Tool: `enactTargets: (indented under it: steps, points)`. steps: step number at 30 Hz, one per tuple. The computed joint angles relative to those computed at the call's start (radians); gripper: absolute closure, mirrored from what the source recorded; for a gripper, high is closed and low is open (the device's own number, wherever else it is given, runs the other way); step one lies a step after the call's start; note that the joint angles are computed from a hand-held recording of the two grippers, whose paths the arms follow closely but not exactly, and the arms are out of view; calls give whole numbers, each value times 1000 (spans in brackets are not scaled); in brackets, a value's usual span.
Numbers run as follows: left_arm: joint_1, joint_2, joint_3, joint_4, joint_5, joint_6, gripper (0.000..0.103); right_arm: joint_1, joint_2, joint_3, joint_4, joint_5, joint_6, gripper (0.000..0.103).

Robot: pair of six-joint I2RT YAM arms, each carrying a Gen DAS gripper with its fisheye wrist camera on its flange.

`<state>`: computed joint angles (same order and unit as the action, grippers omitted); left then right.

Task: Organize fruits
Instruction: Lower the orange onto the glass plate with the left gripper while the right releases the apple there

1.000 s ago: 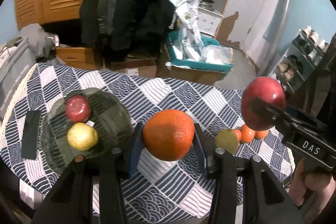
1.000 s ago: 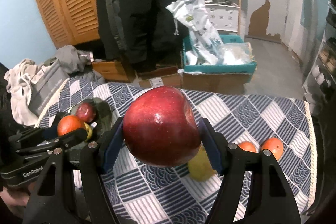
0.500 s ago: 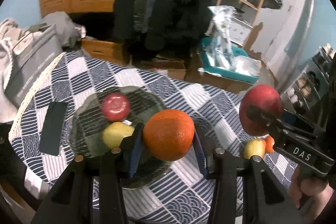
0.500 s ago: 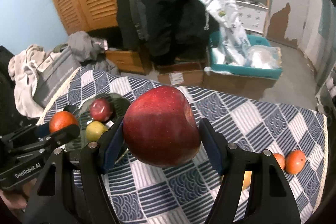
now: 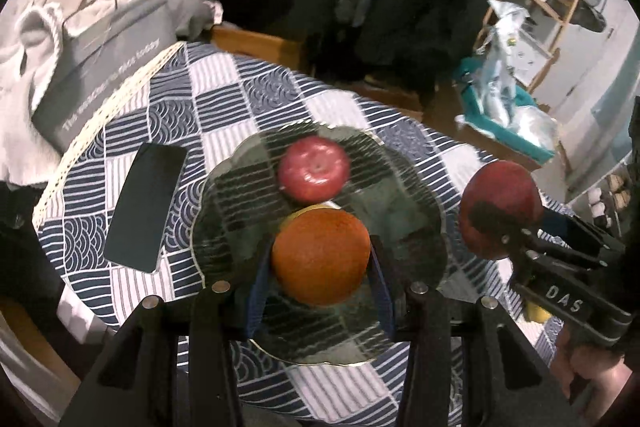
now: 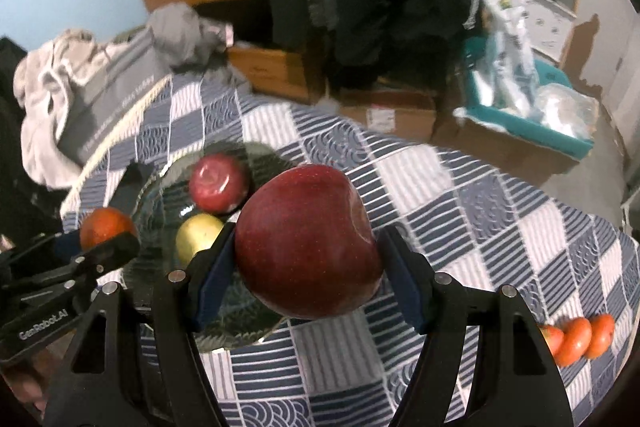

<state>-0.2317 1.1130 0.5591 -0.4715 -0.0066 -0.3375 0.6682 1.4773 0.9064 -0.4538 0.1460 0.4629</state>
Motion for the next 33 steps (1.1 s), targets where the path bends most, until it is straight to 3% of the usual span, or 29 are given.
enactTargets:
  steps: [6, 19, 24, 33]
  points:
    - [62, 91, -13, 42, 22, 36, 57, 12, 136, 33, 49, -42, -3, 32]
    - [128, 196, -18, 85, 48, 72, 55, 8, 280, 106, 62, -93, -10, 32]
    - [112, 180, -18, 82, -4, 80, 35, 9, 290, 102, 77, -90, -10, 31]
    - [106, 151, -7, 48, -6, 78, 35, -16, 180, 79, 90, -73, -6, 31]
